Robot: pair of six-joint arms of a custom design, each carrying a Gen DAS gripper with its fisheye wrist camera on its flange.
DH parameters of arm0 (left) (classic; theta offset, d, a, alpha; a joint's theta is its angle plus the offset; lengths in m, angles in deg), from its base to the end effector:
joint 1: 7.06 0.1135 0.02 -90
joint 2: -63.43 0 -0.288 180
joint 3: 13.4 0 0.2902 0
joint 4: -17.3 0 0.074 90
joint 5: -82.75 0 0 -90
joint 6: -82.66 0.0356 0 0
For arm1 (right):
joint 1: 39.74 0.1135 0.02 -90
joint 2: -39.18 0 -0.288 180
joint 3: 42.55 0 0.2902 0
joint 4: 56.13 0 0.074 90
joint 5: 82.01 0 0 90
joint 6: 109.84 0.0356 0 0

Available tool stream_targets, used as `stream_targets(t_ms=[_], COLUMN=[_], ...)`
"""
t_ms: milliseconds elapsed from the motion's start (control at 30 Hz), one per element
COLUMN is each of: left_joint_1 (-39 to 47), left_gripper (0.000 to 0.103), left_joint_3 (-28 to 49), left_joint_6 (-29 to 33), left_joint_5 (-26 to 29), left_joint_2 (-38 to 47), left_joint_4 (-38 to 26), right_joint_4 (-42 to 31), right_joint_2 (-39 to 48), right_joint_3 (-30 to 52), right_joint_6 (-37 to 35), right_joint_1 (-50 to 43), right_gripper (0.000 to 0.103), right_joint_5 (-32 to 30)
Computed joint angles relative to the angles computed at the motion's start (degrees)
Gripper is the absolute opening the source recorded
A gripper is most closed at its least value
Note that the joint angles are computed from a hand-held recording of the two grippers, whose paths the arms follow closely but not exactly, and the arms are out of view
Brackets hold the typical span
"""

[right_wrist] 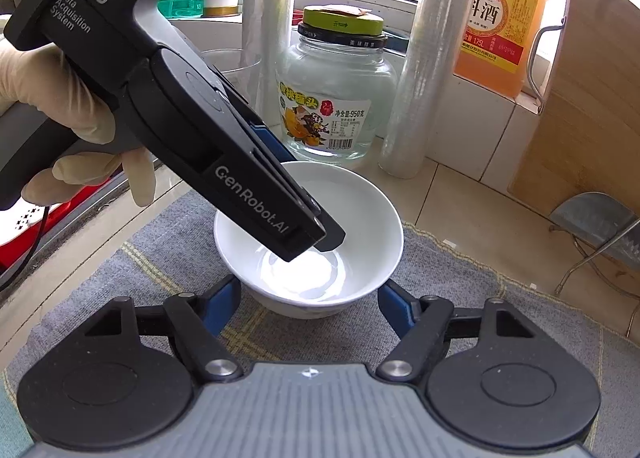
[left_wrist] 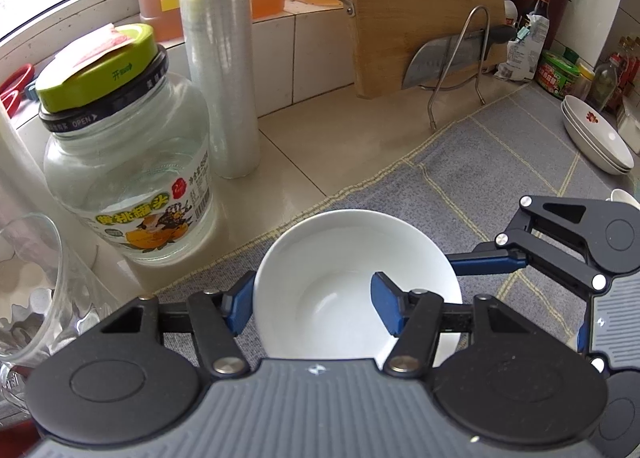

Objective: Organize plates and bowls
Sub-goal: 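Lower the left gripper into the white bowl and grasp its rim, then lift the white bowl with the left gripper and carry it toward the bowl stack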

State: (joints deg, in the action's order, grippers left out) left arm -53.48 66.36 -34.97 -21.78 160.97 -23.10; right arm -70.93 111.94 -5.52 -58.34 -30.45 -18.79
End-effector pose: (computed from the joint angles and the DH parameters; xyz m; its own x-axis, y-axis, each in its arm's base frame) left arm 0.2762 -0.2773 0.2182 -0.8019 0.1914 -0.5660 0.2688 0.9616 -0.0556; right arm 0.2318 0.0542 0.1374 -0.3305 -0.6172 -0.7140 -0.8082 0.5757 -0.1235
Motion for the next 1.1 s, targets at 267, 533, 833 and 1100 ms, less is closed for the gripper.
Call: stream_targets(t_ms=[267, 533, 833, 1100], left_joint_1=[-0.36, -1.61, -5.39, -10.31], left_gripper=[0.06, 0.06, 0.059, 0.059], left_joint_3=[0.2, 0.24, 1.8, 5.32], left_joint_6=[-0.64, -2.06, -5.42, -8.93], left_joint_5=[-0.39, -1.19, -3.82, -7.12], left_joint_2=[-0.34, -1.35, -2.76, -1.98], left_joint_4=[-0.87, -2.0, -4.6, -8.21], right_joint_4=[-0.3, -3.14, -11.26, -22.67], right_joint_2=[-0.02, -1.94, -7.82, -14.86], right_joint_3=[0.25, 0.33, 0.48, 1.1], right_joint_6=[-0.15, -1.44, -5.04, -12.52], right_joint_1=[-0.13, -0.69, -4.37, -11.49], right_gripper=[0.079, 0.079, 0.079, 0.079], right_joint_5=[-0.1, -0.78, -3.84, -8.42])
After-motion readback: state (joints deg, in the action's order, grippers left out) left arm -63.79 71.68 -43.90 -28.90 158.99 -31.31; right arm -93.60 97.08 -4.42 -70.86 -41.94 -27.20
